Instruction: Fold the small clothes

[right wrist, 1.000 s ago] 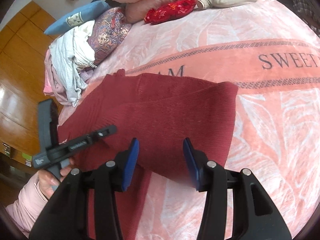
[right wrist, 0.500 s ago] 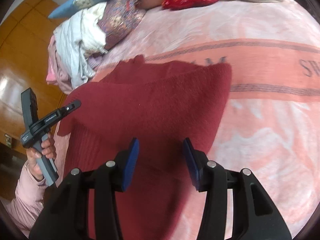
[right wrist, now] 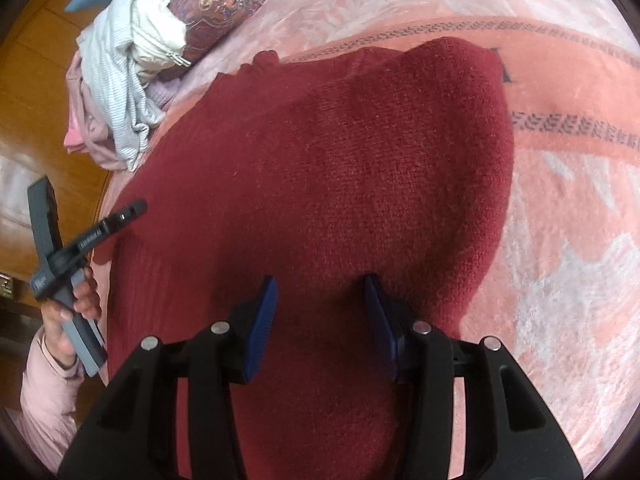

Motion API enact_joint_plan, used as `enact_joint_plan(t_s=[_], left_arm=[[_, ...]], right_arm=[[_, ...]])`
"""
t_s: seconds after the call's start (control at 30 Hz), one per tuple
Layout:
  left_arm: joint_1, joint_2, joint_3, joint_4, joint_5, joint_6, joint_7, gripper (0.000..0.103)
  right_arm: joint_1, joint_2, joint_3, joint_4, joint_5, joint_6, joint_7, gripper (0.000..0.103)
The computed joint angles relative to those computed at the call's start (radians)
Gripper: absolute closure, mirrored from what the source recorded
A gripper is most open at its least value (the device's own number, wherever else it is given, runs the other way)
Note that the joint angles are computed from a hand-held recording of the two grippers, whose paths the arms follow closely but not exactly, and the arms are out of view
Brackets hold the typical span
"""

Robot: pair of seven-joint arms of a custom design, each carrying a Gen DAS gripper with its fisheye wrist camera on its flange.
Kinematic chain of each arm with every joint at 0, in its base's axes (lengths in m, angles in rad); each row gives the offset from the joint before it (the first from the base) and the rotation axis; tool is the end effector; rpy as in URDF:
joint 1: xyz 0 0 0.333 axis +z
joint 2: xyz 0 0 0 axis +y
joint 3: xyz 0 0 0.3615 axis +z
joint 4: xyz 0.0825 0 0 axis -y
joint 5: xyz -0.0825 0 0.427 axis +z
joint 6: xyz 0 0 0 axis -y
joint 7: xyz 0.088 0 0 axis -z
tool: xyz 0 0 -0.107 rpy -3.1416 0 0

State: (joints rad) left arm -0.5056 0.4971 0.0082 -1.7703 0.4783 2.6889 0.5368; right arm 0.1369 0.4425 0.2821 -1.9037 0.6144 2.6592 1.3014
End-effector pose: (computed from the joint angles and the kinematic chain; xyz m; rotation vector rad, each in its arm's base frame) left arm 0.6491 -0.3702 0.3363 -2.1035 1.8154 -0.5741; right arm 0.6571 0.2570 0.3150 -1.9577 1.7087 0.2297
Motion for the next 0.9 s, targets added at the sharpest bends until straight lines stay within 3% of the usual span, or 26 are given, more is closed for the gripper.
enact_joint_plan(t_s=[0.1, 0.13, 0.2, 0.3, 0.43, 0.6, 0.83, 0.87, 0.9], left_arm=[[0.012, -0.027, 0.002, -0.030, -0.011, 0.013, -0.014, 0.048], [0.025, -0.048, -0.002, -0.050, -0.024, 0.022, -0.013, 0.036], [0.044, -0.099, -0.005, -0.094, -0.046, 0.030, -0.030, 0.028], [0.103, -0.147, -0.049, -0.147, -0.122, 0.040, -0.004, 0.028], [0.168, -0.169, -0.120, -0.200, -0.282, 0.046, 0.065, 0.029], [0.203, -0.133, -0.186, -0.203, -0.466, 0.075, 0.179, 0.031], [0.164, -0.048, -0.158, -0.102, -0.544, 0.091, 0.212, 0.032], [0.155, -0.032, -0.148, -0.084, -0.544, 0.092, 0.207, 0.034], [0.142, -0.023, -0.132, -0.072, -0.537, 0.089, 0.196, 0.044]], right_arm=[[0.040, -0.012, -0.032, -0.001, -0.078, 0.004, 0.050, 0.055], [0.046, -0.022, -0.033, -0.006, -0.095, 0.012, 0.054, 0.053], [0.026, -0.039, -0.005, -0.016, -0.064, 0.032, 0.030, 0.053], [-0.015, -0.046, 0.049, -0.004, 0.052, 0.032, -0.054, 0.053], [0.026, -0.042, 0.023, 0.019, 0.043, 0.037, -0.047, 0.052], [0.072, -0.002, -0.011, 0.051, -0.035, 0.027, 0.025, 0.051], [0.083, 0.033, -0.017, 0.065, -0.144, 0.020, 0.103, 0.051], [0.075, 0.035, -0.009, 0.063, -0.143, 0.021, 0.101, 0.051], [0.067, 0.034, -0.002, 0.058, -0.142, 0.024, 0.097, 0.051]])
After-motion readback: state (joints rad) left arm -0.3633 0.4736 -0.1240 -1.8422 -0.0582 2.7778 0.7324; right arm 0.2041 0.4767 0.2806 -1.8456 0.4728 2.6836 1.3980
